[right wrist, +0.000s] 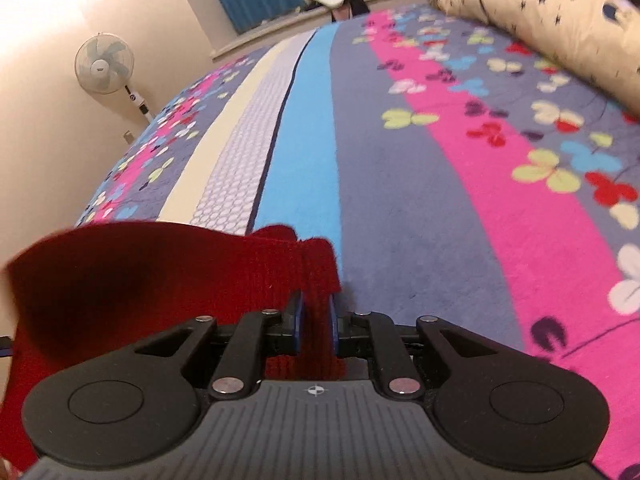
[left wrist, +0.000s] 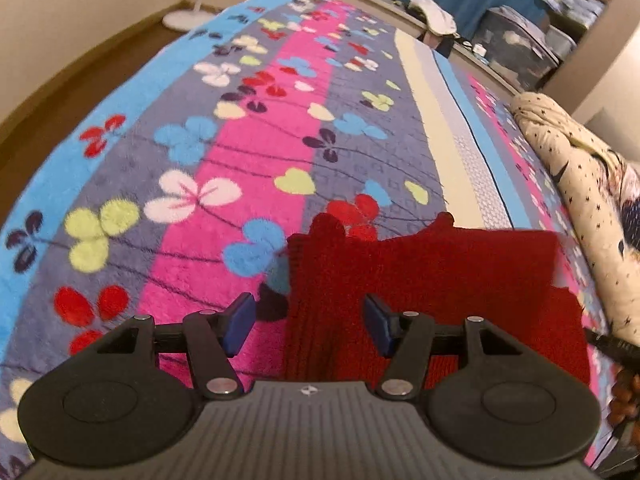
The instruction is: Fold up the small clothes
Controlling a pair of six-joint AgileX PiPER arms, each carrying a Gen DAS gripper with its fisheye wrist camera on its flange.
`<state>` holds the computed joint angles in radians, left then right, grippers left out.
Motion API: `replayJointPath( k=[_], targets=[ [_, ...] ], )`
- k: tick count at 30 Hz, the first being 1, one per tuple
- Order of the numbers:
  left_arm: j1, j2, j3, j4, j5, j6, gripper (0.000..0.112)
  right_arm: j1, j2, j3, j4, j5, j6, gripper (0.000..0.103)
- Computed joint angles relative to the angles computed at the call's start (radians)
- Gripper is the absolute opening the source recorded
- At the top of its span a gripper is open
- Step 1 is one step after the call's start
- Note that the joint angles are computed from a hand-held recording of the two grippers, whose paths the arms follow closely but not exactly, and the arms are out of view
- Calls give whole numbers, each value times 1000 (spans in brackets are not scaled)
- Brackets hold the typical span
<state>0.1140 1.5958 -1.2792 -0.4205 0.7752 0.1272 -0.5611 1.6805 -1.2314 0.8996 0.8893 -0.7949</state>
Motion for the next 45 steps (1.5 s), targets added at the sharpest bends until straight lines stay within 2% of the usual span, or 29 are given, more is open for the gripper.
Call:
replayJointPath(
  k=[3, 7, 10, 12, 16, 19, 21, 22, 26, 28, 29, 30, 31, 32, 35, 38, 41, 45],
  targets=[
    [-3, 41, -27, 4, 18, 0, 64, 8, 16, -12, -13, -8, 39, 36],
    [-39, 72, -39, 49, -2, -14, 64, -7, 39, -27, 0, 21, 77, 37],
    [-51, 69, -27, 51, -18, 0, 57, -5, 30, -22, -3, 19, 80, 37],
    [-52, 62, -20, 44, -28, 10, 43, -14, 39, -34, -5, 38, 97, 38],
    [-44, 49, -12, 45, -38, 5, 32, -46, 57, -55, 17, 62, 133, 39],
    [-45, 46, -12, 46, -37, 11, 31, -78, 66, -64, 71, 98, 125, 45],
    [-48, 48, -14, 50, -32, 13, 31, -82, 77, -68, 79, 124, 122, 60],
    [-49, 49, -16, 49, -29, 13, 31, -73, 84, -73, 59, 135, 137, 64],
    [-63, 49, -12, 62, -35, 4, 31, -37, 95, -74, -2, 138, 163, 66],
    [-70, 47, -10, 74, -44, 1, 21, -38, 95, -69, 11, 143, 163, 63],
    [-70, 44, -8, 70, -47, 6, 15, -41, 96, -68, 22, 146, 156, 52],
    [-71, 40, -7, 71, -49, 8, 13, -46, 94, -65, 42, 158, 138, 34],
    [-74, 32, -4, 78, -55, 11, 13, -46, 86, -58, 60, 159, 115, 21],
    [-78, 22, 1, 89, -67, 16, 12, -43, 66, -46, 65, 142, 93, 15],
    [-77, -32, 22, 69, -118, 74, 11, -45, 2, -21, 116, 109, 36, 13],
    [-48, -88, 54, -21, -191, 147, 11, -92, -71, 15, 278, 97, -65, 12],
    [-48, -91, 51, 15, -266, 81, 11, -67, -120, 63, 415, 6, -200, 12],
    [-46, -57, 33, 54, -321, 18, 11, -17, -79, 36, 439, -80, -201, 12]
  ],
)
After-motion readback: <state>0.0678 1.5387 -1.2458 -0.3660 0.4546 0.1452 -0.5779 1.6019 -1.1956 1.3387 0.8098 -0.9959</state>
